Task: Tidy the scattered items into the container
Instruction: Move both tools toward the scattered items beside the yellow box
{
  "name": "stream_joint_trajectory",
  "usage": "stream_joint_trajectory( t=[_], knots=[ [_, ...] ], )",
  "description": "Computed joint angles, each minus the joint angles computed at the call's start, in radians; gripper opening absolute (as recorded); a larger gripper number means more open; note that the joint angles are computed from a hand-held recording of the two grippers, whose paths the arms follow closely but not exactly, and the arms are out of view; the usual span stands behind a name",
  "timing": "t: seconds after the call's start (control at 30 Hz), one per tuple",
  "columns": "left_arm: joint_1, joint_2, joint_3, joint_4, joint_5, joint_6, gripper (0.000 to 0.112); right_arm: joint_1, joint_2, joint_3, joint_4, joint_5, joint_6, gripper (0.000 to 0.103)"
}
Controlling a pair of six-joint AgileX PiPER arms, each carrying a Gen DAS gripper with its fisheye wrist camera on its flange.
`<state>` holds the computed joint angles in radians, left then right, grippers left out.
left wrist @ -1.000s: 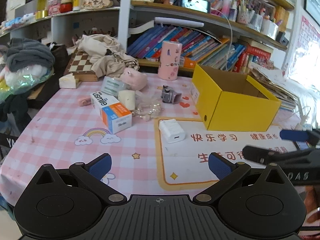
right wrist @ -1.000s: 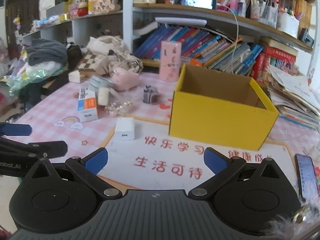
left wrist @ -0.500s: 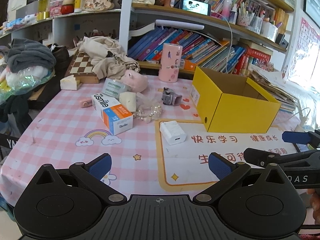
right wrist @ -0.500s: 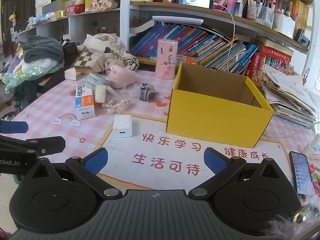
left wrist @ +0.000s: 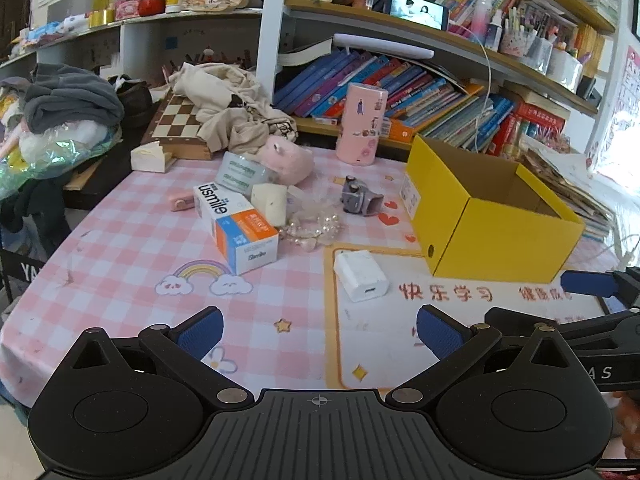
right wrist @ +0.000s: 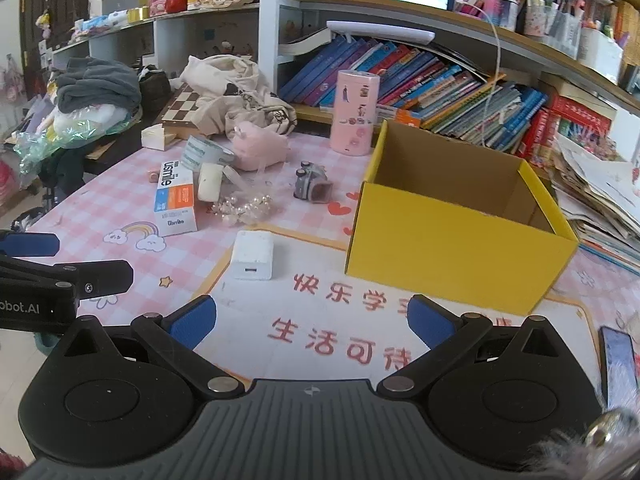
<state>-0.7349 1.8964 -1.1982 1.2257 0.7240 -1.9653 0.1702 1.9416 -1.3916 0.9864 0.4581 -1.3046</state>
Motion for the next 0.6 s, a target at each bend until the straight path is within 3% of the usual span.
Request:
stream_joint_trajectory(
  t=[0.1,0.27,0.6],
  knots=[
    [0.021,0.039,-0.067,-0.028,0.000,0.043,0.103,-0.015,0.066,-0.102,-0.037,0.057,0.021,0.103],
    [0.042,0.095,-0.177,-0.085,0.023,0.111,0.103,-0.042,0.202,-0.357,-0.153,0.221,0.118,0.103],
    [0.058,0.205,-0.354,-0.263,0.164,0.180,0.103,-0.060,0.412,-0.704,-0.215,0.493,0.089,0.101]
  ],
)
